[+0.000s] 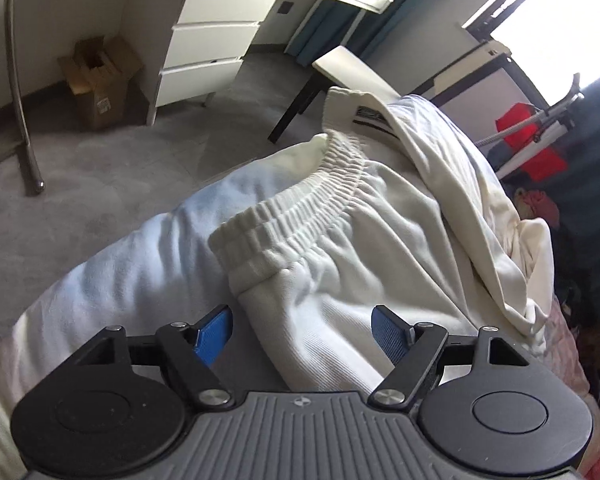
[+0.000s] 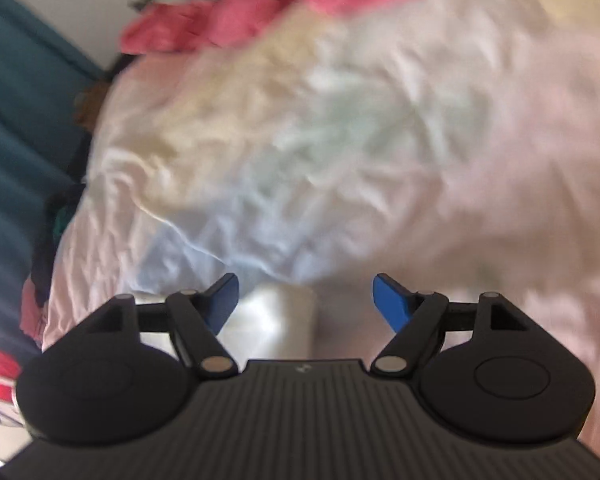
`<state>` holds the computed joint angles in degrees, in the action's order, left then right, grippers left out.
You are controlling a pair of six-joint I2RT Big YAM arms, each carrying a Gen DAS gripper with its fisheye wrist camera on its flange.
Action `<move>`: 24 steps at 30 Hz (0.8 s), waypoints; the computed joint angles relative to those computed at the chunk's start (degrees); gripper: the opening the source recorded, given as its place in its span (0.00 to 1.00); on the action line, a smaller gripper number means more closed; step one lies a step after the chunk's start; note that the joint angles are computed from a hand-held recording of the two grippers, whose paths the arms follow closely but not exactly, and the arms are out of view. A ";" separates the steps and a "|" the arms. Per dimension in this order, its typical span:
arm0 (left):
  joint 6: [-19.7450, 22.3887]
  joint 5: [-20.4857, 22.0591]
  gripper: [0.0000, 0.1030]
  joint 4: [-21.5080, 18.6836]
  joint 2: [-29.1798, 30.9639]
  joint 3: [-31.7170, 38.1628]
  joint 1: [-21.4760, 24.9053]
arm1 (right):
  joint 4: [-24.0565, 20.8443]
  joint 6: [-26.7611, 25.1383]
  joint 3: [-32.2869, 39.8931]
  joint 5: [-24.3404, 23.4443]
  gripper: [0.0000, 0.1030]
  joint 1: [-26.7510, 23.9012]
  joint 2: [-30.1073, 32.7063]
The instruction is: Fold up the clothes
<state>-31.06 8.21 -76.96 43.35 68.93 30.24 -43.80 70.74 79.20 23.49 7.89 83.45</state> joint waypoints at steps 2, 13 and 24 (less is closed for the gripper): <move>-2.91 -9.58 0.79 0.59 -0.43 1.13 -7.99 | 5.54 -9.45 0.61 2.42 0.74 1.32 0.57; -18.34 -41.94 0.89 8.41 9.29 6.81 -54.38 | 6.96 -32.49 16.78 -10.43 0.72 2.54 16.39; -16.19 -44.65 0.89 19.88 11.60 -1.36 -60.41 | 8.77 -43.31 20.90 -17.00 0.60 -0.32 22.69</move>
<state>-47.25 -36.44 -57.08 54.95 67.57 -30.17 -35.03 27.43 100.10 6.49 7.57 106.14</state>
